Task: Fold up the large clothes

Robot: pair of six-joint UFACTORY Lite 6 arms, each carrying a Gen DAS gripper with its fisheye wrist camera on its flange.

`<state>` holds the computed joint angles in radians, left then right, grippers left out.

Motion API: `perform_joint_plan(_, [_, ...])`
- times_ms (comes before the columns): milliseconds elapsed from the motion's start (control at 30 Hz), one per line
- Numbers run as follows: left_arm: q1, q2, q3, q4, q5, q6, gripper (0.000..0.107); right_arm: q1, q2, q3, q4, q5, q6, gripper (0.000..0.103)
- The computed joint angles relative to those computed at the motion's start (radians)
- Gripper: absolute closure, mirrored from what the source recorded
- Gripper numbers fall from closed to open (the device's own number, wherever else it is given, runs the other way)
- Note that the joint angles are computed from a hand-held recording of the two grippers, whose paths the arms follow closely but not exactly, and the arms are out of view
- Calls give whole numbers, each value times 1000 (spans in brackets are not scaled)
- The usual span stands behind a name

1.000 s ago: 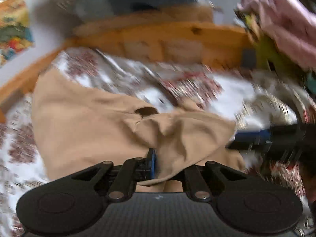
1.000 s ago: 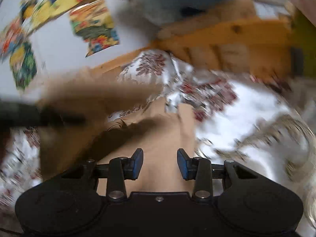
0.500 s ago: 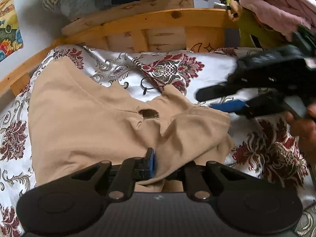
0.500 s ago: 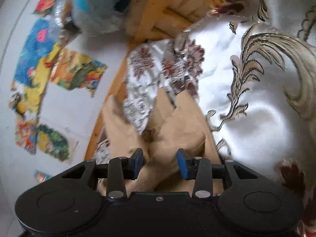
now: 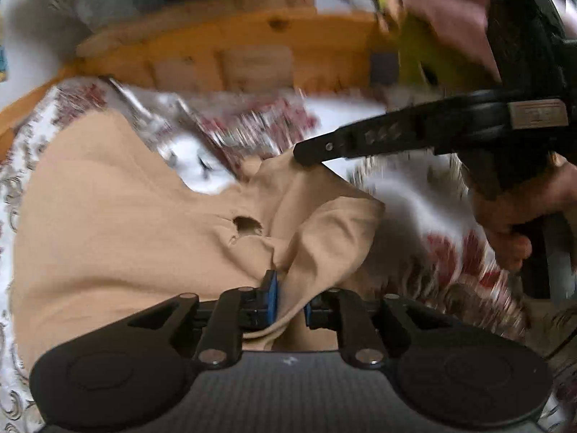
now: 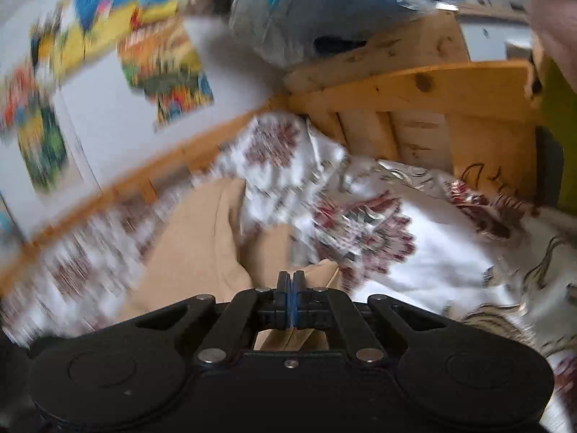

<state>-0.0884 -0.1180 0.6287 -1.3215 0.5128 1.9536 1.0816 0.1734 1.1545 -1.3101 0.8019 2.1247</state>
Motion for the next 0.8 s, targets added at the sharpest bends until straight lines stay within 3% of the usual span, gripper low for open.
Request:
perform_joint_plan(67, [4, 42, -10, -72, -6, 112, 86, -28, 35, -45, 27, -33, -2, 103])
perform_joint_plan(133, [54, 35, -6, -26, 70, 104, 75, -38, 37, -127, -55, -74, 112, 103])
perform_joint_plan(200, [109, 39, 25, 50, 179, 40, 50, -27, 49, -158, -121, -66, 184, 103])
perform_joint_plan(300, [182, 12, 48, 101, 322, -14, 34, -24, 82, -120, -98, -43, 111, 103])
perform_joint_plan(433, [313, -46, 93, 148, 482, -112, 23, -6, 111, -90, -72, -8, 24, 103])
perform_joint_plan(533, [497, -54, 169, 170, 654, -153, 14, 9, 140, -57, -48, 26, -28, 103])
perform_joint_plan(633, [627, -18, 252, 184, 688, -183, 10, 14, 170, -23, -36, 53, -74, 103])
perform_joint_plan(800, [720, 151, 361, 221, 551, -252, 12, 19, 218, 43, -41, 108, -185, 103])
